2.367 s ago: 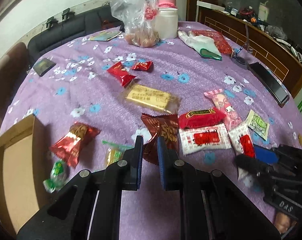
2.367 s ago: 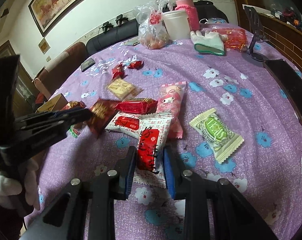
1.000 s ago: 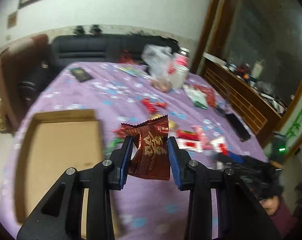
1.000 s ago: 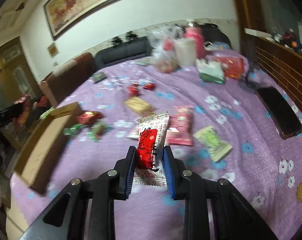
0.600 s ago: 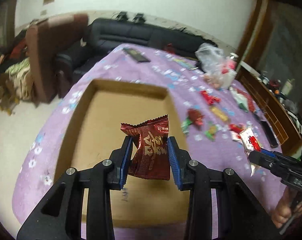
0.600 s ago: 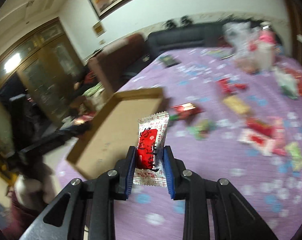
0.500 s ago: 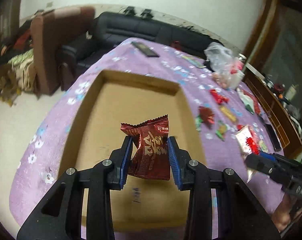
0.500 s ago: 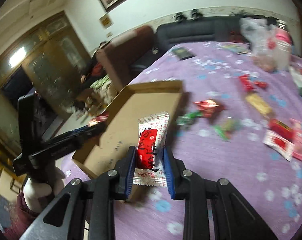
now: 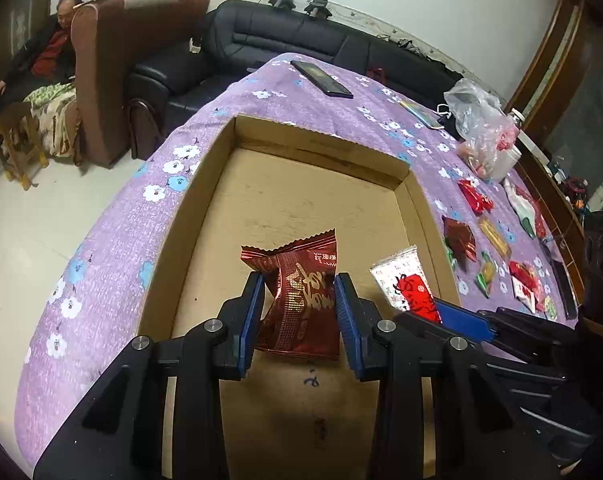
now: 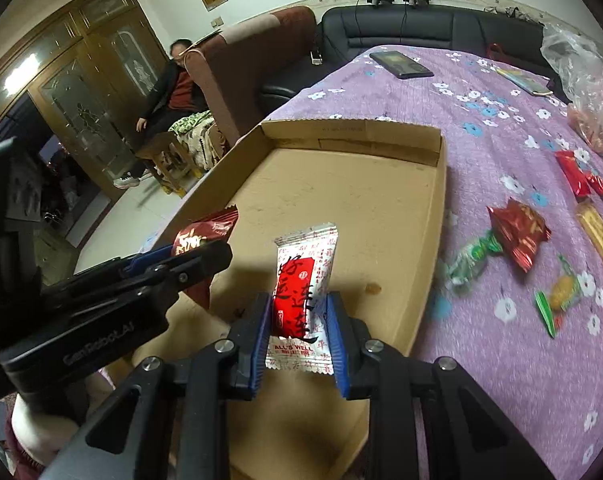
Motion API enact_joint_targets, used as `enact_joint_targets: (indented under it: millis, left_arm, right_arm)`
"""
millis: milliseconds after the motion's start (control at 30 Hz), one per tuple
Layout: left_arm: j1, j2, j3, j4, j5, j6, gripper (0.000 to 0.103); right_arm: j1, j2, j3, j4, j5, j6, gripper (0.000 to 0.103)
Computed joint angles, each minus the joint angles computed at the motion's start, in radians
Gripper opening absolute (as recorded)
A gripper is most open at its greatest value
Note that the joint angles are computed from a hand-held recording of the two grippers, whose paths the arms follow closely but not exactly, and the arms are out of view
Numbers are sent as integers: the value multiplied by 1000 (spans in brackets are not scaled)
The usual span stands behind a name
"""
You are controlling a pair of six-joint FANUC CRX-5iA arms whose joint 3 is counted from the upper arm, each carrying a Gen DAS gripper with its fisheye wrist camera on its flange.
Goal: Organize snacks
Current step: 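Carry both snacks over the cardboard box and open both tools to drop them, then grasp a red foil bag with the left tool while the right tool grasps another red-and-white packet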
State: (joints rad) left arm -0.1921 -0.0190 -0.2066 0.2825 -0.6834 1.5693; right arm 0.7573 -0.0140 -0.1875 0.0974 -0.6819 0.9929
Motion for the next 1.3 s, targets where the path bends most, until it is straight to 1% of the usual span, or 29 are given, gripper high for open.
enact_joint_targets:
  millis: [33,100,200,233,333,433,533,633,700,733,833,900,933,1000,1067,1167,1300]
  left_arm:
    - [1,6,10,-13,-7,19,35]
    - [5,12,15,-14,-13,32,35]
    - [12,11,16,-8,-22,41,35]
    - [11,9,21,-18,-27,52,35]
    - [8,-16,18,-30,-29,64,35]
    - [-5,-51,15,-46,-28,73,35]
    - [-25,-80,11,-35,-30,61,35]
    - [-62,-83,26,-19,-38,27,35]
    - [-91,-69,39,14,-45,-16,35]
    - [-107,-55,51,32,-49,-36,35]
    - [-149,1,103,68,-76,-66,35]
    - [-169,45,143,91,-98,-74,35]
    - [-182,75,173,94,-112,-71,35]
    - [-210,148,262,61,-160,-44,35]
    - [-229,220,354,30,-218,-14,35]
    - [-240,328,475,35,-291,-3,35]
    - [-260,467,664,-34,-382,33,35]
  right_arm:
    - [1,4,0,8,5,-3,33]
    - [7,5,-9,38,23,-33,33]
    - [-5,11,9,8,26,-8,34]
    - [-6,8,6,17,28,-15,34]
    - [-9,-30,-25,45,49,-34,34]
    - [-22,-101,-78,77,67,-54,34]
    - [-72,-187,-139,95,71,-78,34]
    - [-155,-256,-190,104,51,-112,34]
    - [-220,-289,-223,116,33,-132,34]
    - [-250,-304,-235,112,25,-134,34]
    - [-350,-328,-242,34,3,-77,34]
    - [-393,-338,-249,15,-1,-59,34]
    - [-413,-341,-248,0,-4,-41,34]
    - [-450,-336,-239,-59,-2,21,34]
    - [-472,-313,-219,-110,-7,86,34]
    - [-482,-282,-203,-164,-11,180,35]
    - [-469,-226,-191,-149,-7,229,35]
